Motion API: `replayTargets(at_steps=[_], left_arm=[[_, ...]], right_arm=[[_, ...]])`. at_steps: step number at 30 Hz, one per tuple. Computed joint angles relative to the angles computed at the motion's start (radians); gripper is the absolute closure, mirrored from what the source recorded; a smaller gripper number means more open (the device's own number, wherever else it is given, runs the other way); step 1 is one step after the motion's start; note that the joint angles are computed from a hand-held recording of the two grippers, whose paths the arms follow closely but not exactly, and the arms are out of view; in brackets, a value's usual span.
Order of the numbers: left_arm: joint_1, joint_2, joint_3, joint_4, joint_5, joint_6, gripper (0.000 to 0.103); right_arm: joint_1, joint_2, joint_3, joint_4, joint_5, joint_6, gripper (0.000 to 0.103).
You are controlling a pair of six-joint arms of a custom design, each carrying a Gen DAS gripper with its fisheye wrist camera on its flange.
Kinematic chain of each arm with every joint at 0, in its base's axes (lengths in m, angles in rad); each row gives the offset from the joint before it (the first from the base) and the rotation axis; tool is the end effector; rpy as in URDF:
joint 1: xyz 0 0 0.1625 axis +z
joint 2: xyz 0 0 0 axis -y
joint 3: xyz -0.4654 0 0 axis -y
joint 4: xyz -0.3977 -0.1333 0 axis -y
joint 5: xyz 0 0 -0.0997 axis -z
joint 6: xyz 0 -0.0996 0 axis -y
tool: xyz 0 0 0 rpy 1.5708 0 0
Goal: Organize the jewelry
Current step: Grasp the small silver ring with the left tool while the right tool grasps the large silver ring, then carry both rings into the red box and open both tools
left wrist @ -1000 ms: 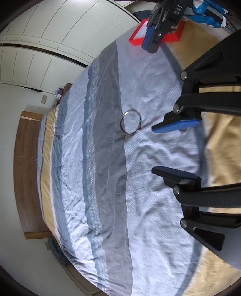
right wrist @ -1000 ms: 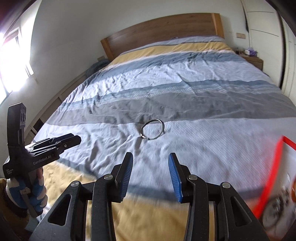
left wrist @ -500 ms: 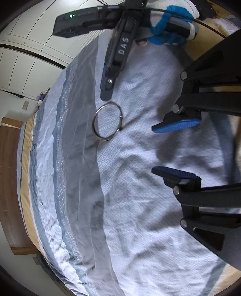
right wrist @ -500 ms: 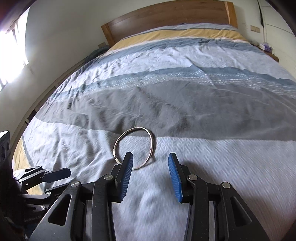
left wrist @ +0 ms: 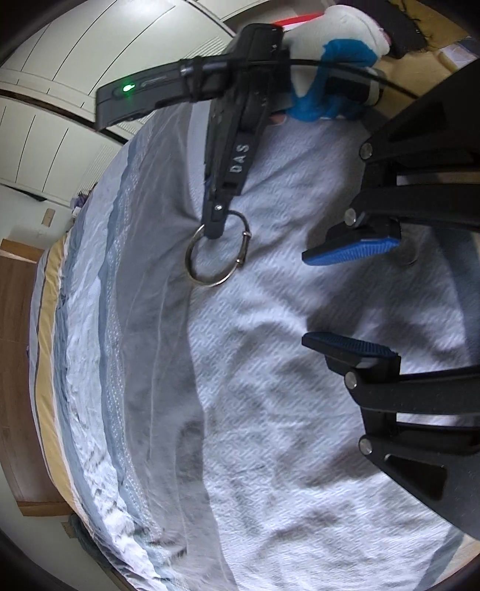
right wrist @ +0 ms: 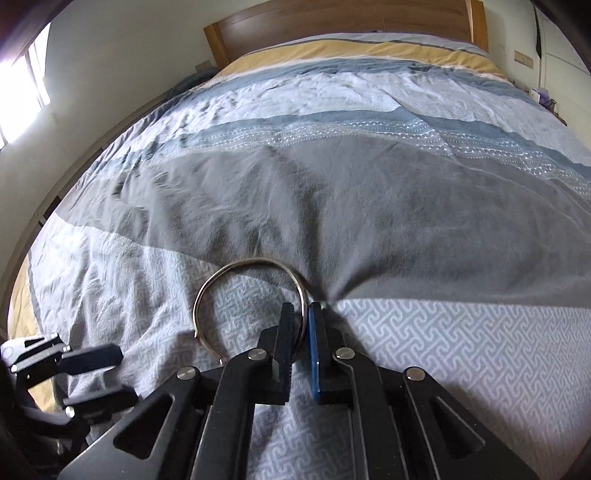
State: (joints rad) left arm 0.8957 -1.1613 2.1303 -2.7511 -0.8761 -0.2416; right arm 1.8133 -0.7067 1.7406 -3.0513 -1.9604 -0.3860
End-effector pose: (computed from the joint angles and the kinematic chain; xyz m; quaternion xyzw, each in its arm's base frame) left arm -0.1736 -0.5322 0.2077 0.1660 0.9209 -0.2387 0.2597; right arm 0.2577 -0.6440 0.0829 0.2550 -0.9231 0.2032 0.2039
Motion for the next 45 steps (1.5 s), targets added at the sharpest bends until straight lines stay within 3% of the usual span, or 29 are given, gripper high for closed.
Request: replayTargets(at_steps=[15, 16, 18, 21, 32, 38, 45], left_arm=[[-0.063, -0.037, 0.085, 0.08, 0.004, -0.068, 0.068], [-0.067, -0.035, 0.088, 0.077, 0.013, -0.067, 0.07], [-0.075, -0.029, 0.094, 0.08, 0.024, -0.066, 0.085], [-0.083, -0.03, 0.1, 0.078, 0.034, -0.077, 0.085], [-0.164, -0.068, 0.092, 0.117, 0.037, -0.14, 0.085], [-0.232, -0.03, 0.052, 0.095, -0.017, -0.127, 0.085], [-0.292, 0.123, -0.045, 0.017, -0.136, -0.082, 0.085]], right_arm=[[0.005, -0.126, 0.195, -0.091, 0.032, 0.078, 0.098], [0.007, -0.137, 0.209, -0.097, 0.033, 0.086, 0.098], [0.009, -0.15, 0.227, -0.105, 0.033, 0.097, 0.098], [0.018, -0.18, 0.262, -0.122, 0.031, 0.114, 0.098], [0.066, -0.328, 0.344, -0.115, -0.048, 0.123, 0.098], [0.086, -0.457, 0.39, -0.105, -0.126, 0.103, 0.098], [0.049, -0.611, 0.438, -0.119, -0.194, 0.057, 0.098]])
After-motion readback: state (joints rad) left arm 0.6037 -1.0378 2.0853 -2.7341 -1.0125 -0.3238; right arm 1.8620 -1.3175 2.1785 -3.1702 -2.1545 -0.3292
